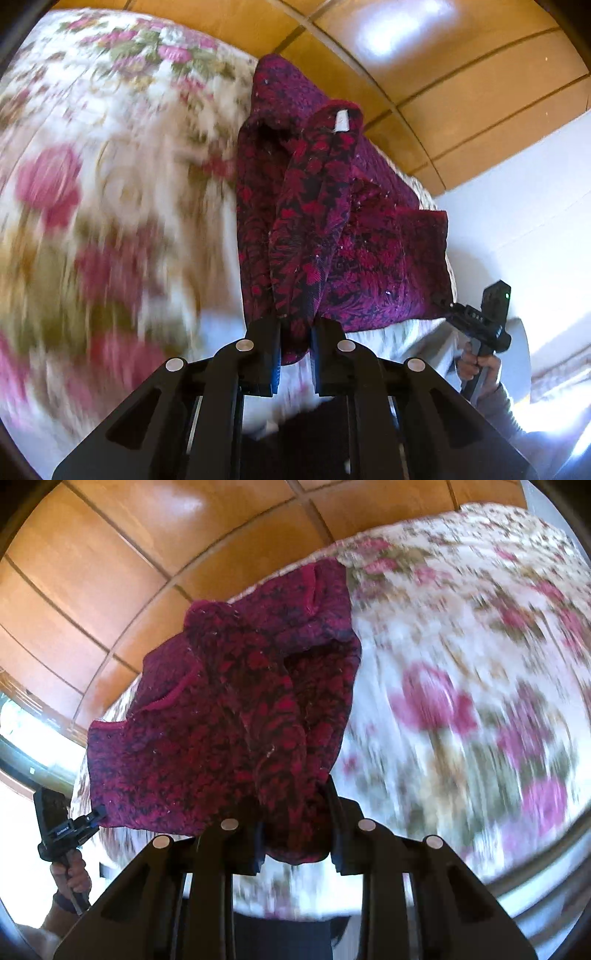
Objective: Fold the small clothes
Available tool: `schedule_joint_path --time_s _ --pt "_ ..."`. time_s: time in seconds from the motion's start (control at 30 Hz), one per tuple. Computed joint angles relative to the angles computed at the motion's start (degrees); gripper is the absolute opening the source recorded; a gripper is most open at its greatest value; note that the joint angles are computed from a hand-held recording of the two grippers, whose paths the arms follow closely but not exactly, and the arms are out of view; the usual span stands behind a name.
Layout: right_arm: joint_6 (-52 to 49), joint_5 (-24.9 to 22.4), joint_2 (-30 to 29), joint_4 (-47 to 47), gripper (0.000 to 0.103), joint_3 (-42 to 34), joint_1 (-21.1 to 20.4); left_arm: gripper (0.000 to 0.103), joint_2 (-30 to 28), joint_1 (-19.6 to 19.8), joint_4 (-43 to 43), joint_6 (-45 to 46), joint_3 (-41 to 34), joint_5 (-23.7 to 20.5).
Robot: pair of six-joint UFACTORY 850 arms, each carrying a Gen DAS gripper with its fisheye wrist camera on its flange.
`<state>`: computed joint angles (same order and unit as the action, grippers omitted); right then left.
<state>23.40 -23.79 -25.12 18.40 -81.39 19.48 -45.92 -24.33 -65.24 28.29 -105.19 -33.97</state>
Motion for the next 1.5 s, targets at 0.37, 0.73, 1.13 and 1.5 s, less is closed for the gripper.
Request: schedule_joint_path --time_s 0.37,0.73,1.13,1.5 --pt "12.99 -4.17 -0.95 -21.26 0.059 -4.49 2.7 0.042 0.86 -0.29 15.64 -11.46 -1.66 3.44" --pt "18.61 -7.71 -11.02 -42.58 0.06 -18.51 5.11 0.042 -8.44 -0.98 25.11 -12.73 -19.97 1.32" --pt "16.85 -9.77 -9.45 -45.17 0.02 -18.81 6.0 0.012 -4.15 -1.05 20.34 -4.18 -13.15 8.57" --pt "18.63 -5.96 -11.85 -42.41 0.02 -25.14 3.45 0.012 -8.47 -1.29 33.52 -13.1 -24.3 8.99"
